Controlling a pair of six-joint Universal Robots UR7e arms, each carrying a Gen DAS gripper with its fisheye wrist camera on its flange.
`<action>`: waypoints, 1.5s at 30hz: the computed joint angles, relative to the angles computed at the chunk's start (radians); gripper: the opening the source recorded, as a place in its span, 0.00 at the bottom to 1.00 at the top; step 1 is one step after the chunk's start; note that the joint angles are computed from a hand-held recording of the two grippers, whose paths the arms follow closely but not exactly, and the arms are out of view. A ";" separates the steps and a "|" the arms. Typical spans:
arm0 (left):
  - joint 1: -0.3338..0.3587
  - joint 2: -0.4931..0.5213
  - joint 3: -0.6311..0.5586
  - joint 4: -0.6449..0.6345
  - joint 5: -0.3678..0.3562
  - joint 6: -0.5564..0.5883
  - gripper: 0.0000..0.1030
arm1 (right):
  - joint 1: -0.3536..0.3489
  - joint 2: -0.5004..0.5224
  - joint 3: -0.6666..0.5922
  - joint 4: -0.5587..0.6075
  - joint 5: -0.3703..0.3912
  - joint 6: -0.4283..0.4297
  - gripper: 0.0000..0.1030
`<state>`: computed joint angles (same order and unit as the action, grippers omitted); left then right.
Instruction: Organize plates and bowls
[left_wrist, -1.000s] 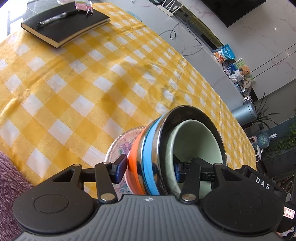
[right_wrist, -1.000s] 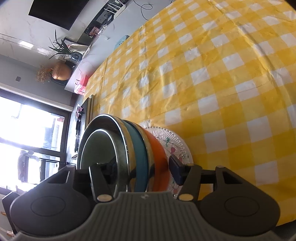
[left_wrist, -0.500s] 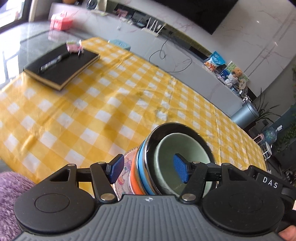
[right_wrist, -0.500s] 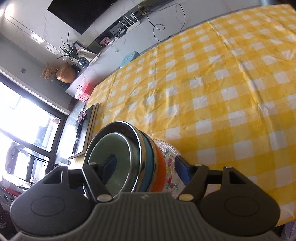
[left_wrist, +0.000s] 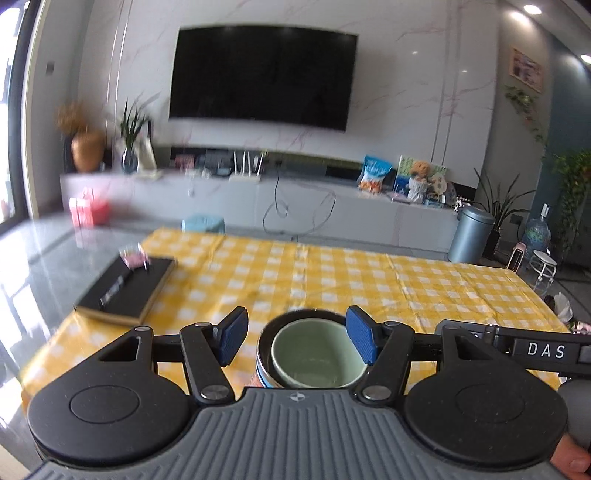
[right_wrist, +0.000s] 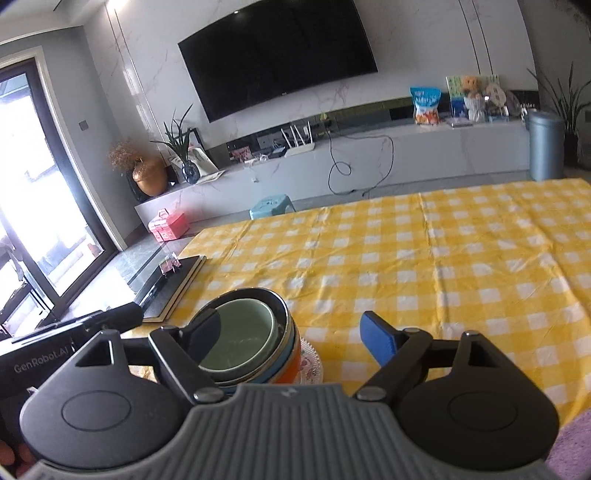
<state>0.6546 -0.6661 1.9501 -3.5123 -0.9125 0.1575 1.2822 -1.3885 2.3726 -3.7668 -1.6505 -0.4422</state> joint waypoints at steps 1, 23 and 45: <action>-0.013 0.001 0.012 -0.032 0.014 0.031 0.70 | -0.002 -0.006 0.019 -0.031 0.005 -0.017 0.82; -0.098 0.050 0.178 -0.229 0.201 0.070 0.88 | -0.068 0.193 0.278 -0.690 0.035 -0.345 0.97; -0.082 0.058 0.213 0.037 0.252 -0.104 0.88 | -0.175 0.335 0.290 -0.783 0.079 -0.290 0.97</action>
<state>0.5728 -0.6085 2.1634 -3.4749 -0.6604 0.0536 1.1069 -1.0539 2.6623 -4.5497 -1.5711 -0.7323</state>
